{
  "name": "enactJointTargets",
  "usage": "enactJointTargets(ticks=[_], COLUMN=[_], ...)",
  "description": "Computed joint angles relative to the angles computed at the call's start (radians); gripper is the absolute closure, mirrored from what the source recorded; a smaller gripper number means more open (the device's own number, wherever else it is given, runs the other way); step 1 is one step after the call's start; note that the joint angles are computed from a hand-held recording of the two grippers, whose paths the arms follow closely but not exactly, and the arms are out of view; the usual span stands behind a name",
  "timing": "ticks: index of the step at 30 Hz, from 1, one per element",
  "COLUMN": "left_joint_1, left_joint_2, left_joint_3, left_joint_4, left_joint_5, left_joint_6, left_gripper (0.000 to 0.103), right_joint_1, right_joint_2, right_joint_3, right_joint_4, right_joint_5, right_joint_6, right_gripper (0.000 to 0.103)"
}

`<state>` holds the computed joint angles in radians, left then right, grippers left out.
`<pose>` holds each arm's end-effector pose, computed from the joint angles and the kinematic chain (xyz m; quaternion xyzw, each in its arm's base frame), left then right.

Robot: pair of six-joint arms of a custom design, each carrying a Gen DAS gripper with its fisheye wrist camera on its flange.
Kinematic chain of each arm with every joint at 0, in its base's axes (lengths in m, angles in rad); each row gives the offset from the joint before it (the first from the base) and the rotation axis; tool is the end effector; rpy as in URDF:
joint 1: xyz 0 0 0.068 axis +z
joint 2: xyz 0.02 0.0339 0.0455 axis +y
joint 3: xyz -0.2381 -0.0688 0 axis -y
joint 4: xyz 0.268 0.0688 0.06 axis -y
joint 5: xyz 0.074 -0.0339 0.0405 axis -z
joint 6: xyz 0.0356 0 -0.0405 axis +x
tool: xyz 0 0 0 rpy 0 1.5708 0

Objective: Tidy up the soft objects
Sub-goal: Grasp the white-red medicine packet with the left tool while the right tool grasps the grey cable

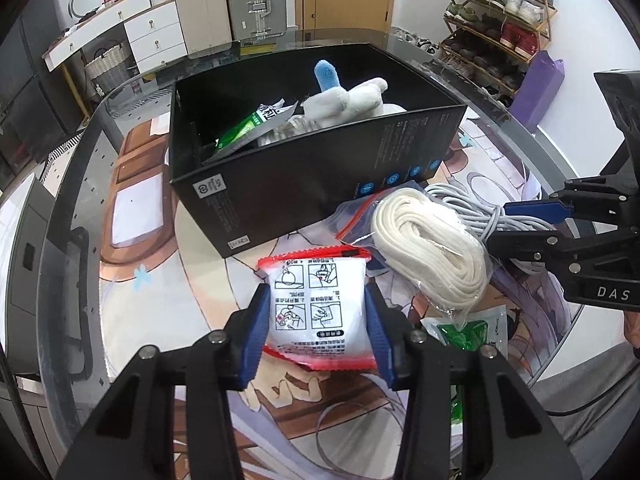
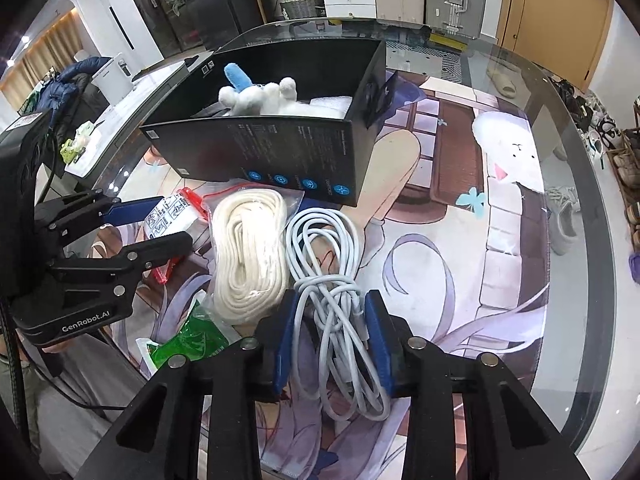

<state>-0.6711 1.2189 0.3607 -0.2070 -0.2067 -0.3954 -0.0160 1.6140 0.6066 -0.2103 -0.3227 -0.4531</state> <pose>0.1700 -0.1257 0.0782 0.1068 0.9575 -0.0404 0.2650 0.2616 0.0071 0.0557 -0.2382 0.9424 0.1135 0.2054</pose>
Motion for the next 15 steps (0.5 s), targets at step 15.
enactJointTargets(ticks=[15], left_joint_1=[-0.008], left_joint_2=[-0.158], left_joint_3=[-0.051], left_joint_4=[-0.090], left_joint_5=[0.002], left_joint_6=[0.008], left_gripper=[0.060], right_joint_1=[0.029], right_joint_2=[-0.048], right_joint_3=[-0.041], right_joint_4=[0.012], right_joint_5=[0.035], right_joint_6=[-0.028], right_gripper=[0.075])
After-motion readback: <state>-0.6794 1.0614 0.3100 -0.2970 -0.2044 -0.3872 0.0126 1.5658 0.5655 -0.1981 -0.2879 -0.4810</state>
